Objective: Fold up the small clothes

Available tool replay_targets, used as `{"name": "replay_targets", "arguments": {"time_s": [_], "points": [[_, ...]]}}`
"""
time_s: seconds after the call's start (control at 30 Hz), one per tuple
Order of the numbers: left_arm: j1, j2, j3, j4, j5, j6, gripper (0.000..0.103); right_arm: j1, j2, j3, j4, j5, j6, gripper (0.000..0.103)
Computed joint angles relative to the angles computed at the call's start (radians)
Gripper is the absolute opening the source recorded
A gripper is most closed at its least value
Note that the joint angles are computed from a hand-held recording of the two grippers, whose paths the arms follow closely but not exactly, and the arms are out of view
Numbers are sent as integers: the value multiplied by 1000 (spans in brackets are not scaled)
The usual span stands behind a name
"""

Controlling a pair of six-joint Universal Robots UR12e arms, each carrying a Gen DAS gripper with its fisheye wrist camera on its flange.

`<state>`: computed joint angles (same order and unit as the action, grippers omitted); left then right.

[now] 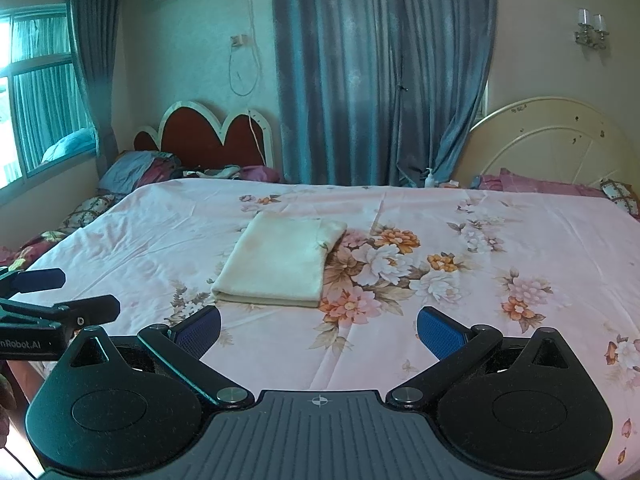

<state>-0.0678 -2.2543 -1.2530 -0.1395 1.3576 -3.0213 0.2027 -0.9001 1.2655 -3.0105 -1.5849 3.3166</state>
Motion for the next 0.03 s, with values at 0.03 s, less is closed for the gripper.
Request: {"name": "replay_targets", "arguments": {"time_s": [0.03], "points": [[0,0,1,-3,-3,-6,102,0,1,-1,0,2,-2,103]]}}
